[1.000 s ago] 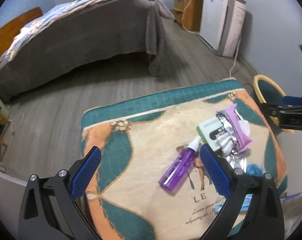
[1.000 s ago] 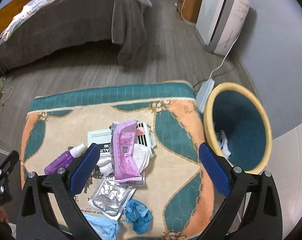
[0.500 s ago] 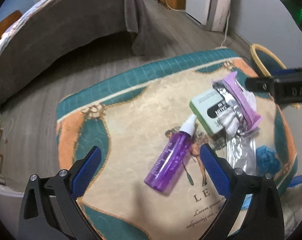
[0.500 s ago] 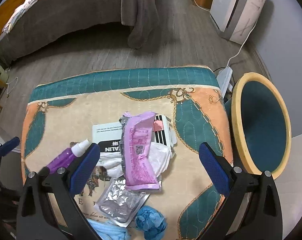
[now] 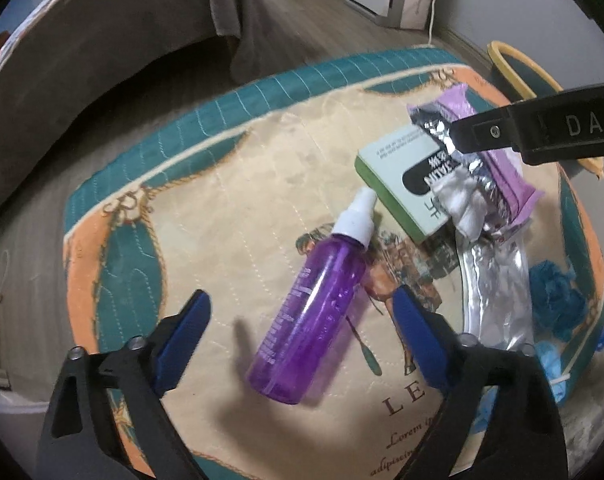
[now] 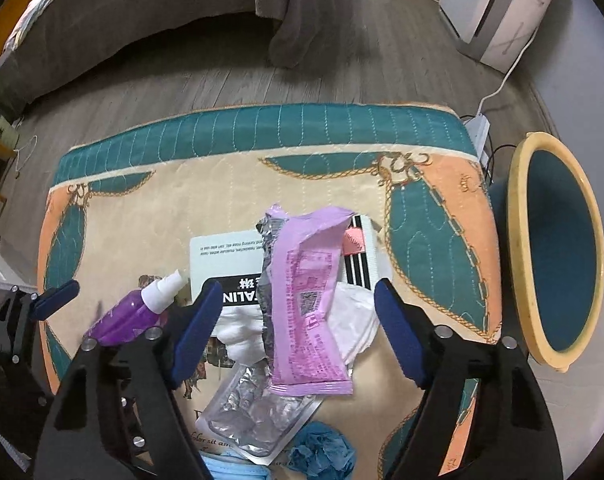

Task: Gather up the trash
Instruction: 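Grasp the pink wrapper with the right tool while the left tool grasps the purple spray bottle, then drop the pink wrapper into the wastebasket with the right tool while the left tool carries the bottle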

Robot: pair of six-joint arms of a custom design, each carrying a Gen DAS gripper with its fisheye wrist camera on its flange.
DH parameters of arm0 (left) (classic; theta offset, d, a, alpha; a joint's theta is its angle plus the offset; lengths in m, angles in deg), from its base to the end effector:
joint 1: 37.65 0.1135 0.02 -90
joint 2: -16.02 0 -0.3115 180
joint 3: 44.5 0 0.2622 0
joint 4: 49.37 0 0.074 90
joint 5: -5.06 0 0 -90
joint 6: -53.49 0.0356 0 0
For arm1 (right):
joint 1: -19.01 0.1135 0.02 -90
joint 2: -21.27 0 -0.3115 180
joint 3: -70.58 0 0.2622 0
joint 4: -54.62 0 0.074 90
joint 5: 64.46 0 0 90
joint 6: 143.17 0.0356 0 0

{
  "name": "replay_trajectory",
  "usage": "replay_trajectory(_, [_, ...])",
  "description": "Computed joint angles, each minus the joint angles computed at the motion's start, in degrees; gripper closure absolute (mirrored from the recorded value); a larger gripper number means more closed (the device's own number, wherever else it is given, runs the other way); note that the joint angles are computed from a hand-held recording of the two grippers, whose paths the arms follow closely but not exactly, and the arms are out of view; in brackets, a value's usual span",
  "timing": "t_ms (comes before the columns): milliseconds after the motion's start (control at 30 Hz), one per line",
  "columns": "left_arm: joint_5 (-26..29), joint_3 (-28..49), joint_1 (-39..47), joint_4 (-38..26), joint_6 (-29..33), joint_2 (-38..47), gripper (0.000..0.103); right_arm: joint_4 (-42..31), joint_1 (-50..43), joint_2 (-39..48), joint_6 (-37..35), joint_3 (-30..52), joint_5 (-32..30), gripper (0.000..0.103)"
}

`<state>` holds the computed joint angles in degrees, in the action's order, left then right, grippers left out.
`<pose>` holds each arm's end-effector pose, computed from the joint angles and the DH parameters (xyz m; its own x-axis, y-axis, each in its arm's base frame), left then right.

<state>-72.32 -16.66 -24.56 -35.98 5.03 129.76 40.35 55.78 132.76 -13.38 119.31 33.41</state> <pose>0.1935 0.0370 0.0334 -0.7995 0.4785 -0.3631 0.4985 0.8658 0.0433 0.2261 0.1629 0.0637 -0.9635 0.0714 -0.2579 0.0629 0.9972 0.0411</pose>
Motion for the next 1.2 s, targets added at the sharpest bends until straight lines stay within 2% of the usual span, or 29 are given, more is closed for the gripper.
replay_trajectory(67, [-0.8, 0.8, -0.5, -0.8, 0.2, 1.5, 0.034, 0.1, -0.2, 1.2, 0.0, 0.4, -0.7, 0.039])
replay_trajectory(167, [-1.4, 1.1, -0.7, -1.2, 0.7, 2.3, 0.045, 0.0, -0.5, 2.5, 0.0, 0.9, -1.3, 0.049])
replay_trajectory(233, [-2.0, 0.7, -0.9, -0.3, 1.2, 2.4, 0.051, -0.4, -0.4, 2.9, -0.2, 1.2, -1.6, 0.058])
replay_trajectory(300, [-1.8, 1.1, -0.5, -1.1, 1.4, 2.3, 0.052, -0.3, 0.2, 3.2, 0.4, 1.4, -1.7, 0.067])
replay_trajectory(467, [-2.5, 2.1, -1.2, -1.4, 0.5, 2.6, 0.063, 0.5, -0.9, 1.5, 0.1, 0.0, -2.5, 0.076])
replay_trajectory(567, [-1.9, 2.7, -1.0, -3.6, 0.1, 1.6, 0.067, 0.3, -1.3, -0.3, -0.1, -0.7, -2.2, 0.077])
replay_trajectory(867, [0.0, 1.1, -0.1, -4.8, 0.0, -3.2, 0.069, -2.0, -1.8, -7.4, -2.9, -1.7, 0.8, 0.077])
replay_trajectory(1200, [5.9, 2.4, -0.2, -12.5, -4.0, -13.0, 0.070, -2.6, -3.8, -14.4, -4.4, -3.3, 1.8, 0.077])
